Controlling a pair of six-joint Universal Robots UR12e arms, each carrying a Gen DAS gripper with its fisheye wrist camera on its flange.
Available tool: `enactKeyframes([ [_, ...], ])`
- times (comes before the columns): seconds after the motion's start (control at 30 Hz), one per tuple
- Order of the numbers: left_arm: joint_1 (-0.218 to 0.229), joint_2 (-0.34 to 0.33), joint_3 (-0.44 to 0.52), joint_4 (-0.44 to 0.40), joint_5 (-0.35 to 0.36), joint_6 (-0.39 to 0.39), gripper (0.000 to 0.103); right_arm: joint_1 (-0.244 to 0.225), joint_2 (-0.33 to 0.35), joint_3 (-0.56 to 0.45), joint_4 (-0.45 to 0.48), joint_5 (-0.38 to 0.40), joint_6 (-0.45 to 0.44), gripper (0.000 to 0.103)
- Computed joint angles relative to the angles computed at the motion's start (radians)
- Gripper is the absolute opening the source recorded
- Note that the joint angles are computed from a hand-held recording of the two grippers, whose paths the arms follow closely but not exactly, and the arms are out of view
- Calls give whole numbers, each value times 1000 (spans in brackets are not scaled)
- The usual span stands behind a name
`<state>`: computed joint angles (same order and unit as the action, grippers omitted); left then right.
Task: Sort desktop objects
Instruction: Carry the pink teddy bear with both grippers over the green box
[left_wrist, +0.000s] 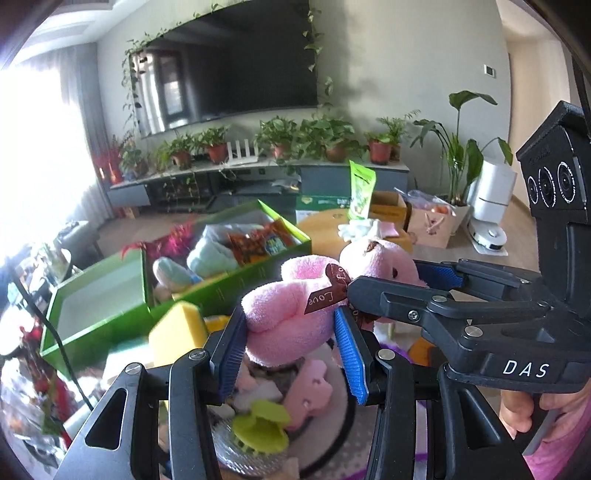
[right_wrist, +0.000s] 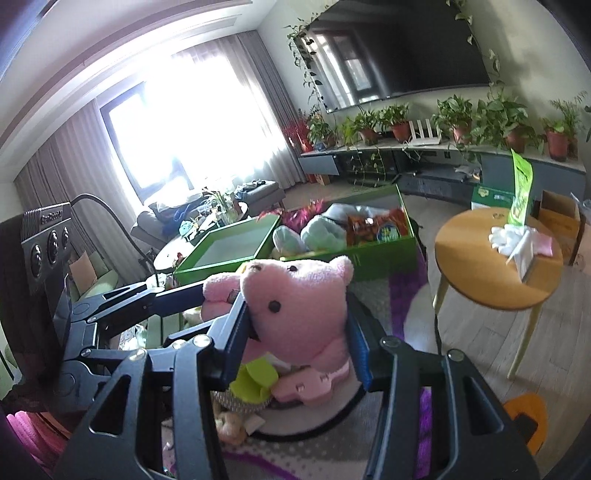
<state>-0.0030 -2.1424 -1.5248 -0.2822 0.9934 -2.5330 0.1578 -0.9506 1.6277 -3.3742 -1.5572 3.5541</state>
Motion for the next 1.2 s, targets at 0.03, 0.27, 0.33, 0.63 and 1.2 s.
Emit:
enactKeyframes([
  [0.03,-2,-3,7,5,5,0,47,-2,2,-6,0,3,-4,49],
  [0.27,-13,-31,72,16,19,-13,47,-20,18,-61,13,27,-14,49],
  [0.33,-16,-42,93,18,24,-18,47,-24,22,-77,21,30,-18,50],
  [0.63,-22,-83,173,23,17,-34,47,-46,47,-155,66,41,-41,50],
  [1.2,-50,-189,378,-85,73,-24,47,-82,117,-296,134,67,-29,50],
])
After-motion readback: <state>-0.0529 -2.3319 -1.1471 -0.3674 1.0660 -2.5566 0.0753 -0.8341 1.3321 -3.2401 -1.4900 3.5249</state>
